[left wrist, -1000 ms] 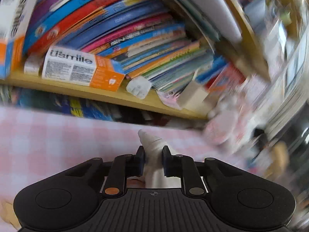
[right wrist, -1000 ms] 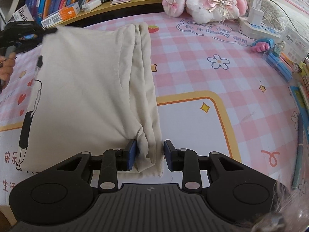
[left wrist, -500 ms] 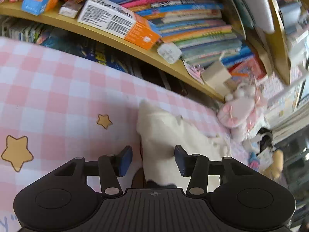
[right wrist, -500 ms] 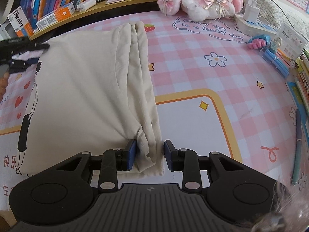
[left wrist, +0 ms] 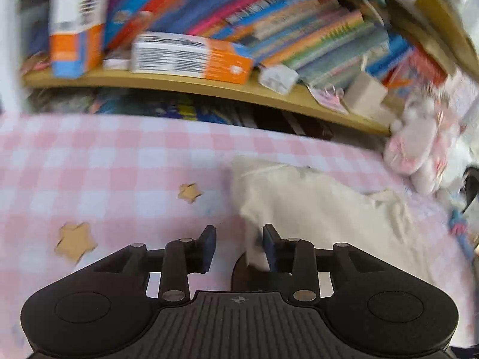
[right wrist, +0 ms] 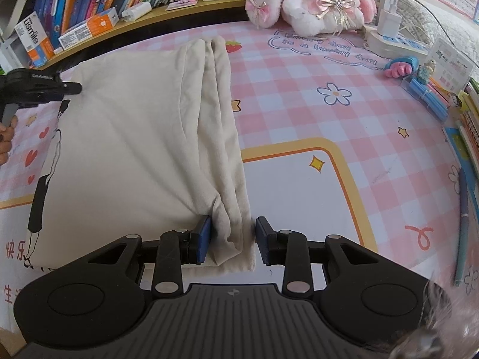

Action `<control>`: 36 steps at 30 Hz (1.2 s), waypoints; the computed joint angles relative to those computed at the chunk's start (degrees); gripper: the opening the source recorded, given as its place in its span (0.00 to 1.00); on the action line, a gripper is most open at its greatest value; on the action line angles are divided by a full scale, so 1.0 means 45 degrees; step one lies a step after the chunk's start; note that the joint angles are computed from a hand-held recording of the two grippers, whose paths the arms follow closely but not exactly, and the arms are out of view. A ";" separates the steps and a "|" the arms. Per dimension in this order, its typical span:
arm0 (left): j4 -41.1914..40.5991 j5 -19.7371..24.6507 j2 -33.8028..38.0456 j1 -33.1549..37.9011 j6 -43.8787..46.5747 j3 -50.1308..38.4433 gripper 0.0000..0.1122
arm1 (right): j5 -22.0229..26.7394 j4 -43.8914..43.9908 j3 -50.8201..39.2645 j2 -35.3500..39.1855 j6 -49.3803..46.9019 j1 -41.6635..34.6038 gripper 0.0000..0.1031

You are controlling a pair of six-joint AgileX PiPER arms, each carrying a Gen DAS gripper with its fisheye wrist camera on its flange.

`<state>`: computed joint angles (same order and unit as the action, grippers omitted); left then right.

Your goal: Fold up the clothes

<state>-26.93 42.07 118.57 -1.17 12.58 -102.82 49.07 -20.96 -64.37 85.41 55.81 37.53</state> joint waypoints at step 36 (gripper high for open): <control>0.9601 -0.2639 -0.9542 -0.5895 -1.4898 1.2313 0.03 | -0.2484 1.3075 0.4061 -0.2944 -1.4312 -0.6229 0.10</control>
